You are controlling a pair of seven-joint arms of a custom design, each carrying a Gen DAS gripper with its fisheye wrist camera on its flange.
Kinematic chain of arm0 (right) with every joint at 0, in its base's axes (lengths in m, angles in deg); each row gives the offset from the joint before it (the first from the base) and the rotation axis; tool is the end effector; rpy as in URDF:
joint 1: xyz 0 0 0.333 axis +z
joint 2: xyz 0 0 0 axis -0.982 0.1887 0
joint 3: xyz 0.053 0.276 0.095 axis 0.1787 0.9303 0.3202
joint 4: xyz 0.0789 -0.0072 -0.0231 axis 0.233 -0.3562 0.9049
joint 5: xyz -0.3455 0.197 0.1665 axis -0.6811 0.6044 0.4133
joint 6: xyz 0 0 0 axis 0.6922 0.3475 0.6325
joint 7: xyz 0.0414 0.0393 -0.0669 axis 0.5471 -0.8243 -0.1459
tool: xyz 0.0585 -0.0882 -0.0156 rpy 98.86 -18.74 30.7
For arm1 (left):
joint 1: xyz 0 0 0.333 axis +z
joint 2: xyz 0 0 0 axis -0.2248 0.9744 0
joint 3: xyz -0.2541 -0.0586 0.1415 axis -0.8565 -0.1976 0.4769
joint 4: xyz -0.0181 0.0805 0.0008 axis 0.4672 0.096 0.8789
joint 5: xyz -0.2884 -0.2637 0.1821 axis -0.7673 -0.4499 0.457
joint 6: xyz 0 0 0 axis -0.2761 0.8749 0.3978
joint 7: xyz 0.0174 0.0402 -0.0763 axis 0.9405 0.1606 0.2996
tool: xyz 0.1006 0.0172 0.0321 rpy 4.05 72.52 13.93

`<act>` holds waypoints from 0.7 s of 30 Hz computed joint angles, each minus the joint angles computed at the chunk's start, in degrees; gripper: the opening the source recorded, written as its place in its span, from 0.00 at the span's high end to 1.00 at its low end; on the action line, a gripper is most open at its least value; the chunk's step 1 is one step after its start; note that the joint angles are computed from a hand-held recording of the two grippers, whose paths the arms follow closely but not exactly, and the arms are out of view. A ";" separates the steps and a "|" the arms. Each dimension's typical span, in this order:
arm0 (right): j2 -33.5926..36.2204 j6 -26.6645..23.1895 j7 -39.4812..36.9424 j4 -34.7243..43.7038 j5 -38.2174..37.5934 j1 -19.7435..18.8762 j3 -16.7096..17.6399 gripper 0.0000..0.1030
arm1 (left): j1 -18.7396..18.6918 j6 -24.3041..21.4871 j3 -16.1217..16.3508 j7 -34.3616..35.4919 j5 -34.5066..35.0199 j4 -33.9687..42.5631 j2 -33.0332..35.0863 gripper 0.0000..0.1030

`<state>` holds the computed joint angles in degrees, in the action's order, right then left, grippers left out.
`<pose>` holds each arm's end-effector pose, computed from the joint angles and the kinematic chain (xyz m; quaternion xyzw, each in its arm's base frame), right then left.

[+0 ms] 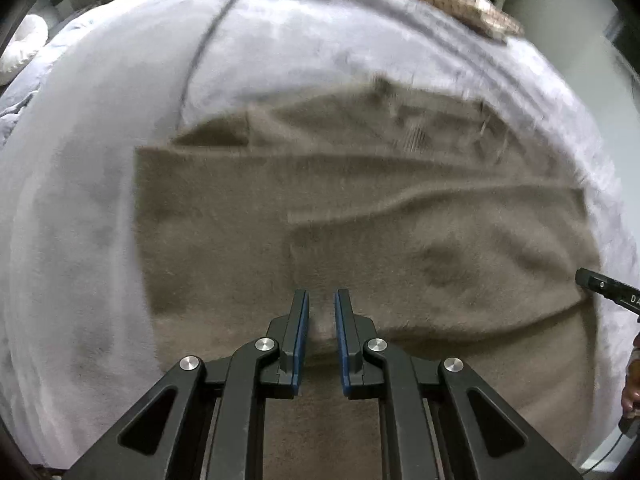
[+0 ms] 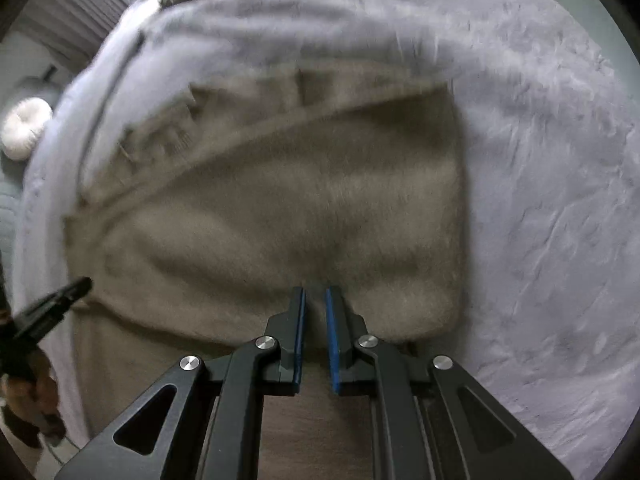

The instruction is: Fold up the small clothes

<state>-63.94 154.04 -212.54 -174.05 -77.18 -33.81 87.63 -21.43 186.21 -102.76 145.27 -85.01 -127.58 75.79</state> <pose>0.3116 0.5242 0.3389 -0.3304 0.9301 -0.0563 0.1501 0.6036 -0.2391 0.3313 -0.3827 0.9122 -0.1463 0.0019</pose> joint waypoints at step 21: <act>1.66 -1.38 7.48 4.45 -4.06 2.17 0.30 0.89 | 0.22 2.40 2.03 -4.56 5.95 -5.73 -5.75 0.85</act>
